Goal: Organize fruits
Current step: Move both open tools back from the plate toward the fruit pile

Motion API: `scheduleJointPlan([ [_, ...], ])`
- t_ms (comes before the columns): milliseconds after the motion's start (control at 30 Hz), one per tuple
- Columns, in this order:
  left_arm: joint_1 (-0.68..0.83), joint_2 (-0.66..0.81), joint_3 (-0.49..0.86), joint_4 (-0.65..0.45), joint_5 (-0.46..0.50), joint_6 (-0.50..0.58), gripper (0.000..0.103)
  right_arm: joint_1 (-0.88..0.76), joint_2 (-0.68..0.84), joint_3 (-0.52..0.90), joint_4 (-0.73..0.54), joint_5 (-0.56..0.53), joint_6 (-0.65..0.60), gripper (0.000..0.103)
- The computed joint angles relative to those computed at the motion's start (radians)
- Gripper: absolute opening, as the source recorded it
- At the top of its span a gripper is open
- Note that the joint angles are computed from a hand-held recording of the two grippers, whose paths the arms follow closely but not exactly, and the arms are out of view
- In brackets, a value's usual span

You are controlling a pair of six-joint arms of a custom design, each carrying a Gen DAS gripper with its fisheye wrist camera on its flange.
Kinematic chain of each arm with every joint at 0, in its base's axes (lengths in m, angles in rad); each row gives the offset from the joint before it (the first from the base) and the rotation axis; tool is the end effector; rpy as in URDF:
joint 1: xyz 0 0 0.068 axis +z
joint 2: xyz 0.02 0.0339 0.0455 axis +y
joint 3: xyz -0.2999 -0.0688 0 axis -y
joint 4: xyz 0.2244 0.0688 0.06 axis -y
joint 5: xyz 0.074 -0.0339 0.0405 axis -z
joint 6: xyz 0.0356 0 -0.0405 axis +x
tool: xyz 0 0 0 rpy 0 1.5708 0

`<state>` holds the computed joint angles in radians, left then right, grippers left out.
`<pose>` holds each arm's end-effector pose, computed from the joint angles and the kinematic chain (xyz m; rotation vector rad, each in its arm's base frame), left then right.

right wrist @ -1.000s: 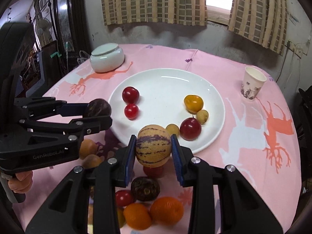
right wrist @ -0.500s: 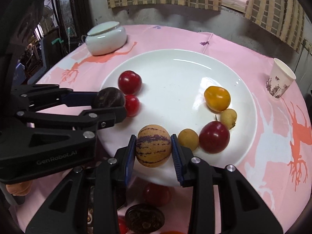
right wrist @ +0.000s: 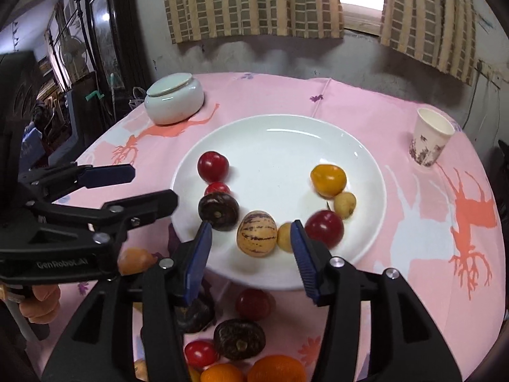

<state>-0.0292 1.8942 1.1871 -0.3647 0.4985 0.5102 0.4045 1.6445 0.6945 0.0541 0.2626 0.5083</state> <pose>0.3746 -0.0280 0.2053 0.8244 2.3722 -0.4675 0.2694 0.1053 0.1803 0.2379 2.4151 0.0875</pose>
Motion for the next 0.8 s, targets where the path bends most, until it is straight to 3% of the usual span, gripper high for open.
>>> scheduleJointPlan([
  [267,0.112,-0.157,-0.138,-0.052,0.055,0.138,0.076,0.142,-0.179,-0.089,-0.126,0.107,0.127,0.052],
  [467,0.196,-0.273,-0.257,-0.096,0.108,0.277,0.078,0.312,-0.295,-0.149,-0.263,0.234,0.32,0.06],
  [800,0.342,-0.395,-0.437,-0.136,0.151,0.494,0.081,0.602,-0.337,-0.223,-0.376,0.366,0.671,0.06],
])
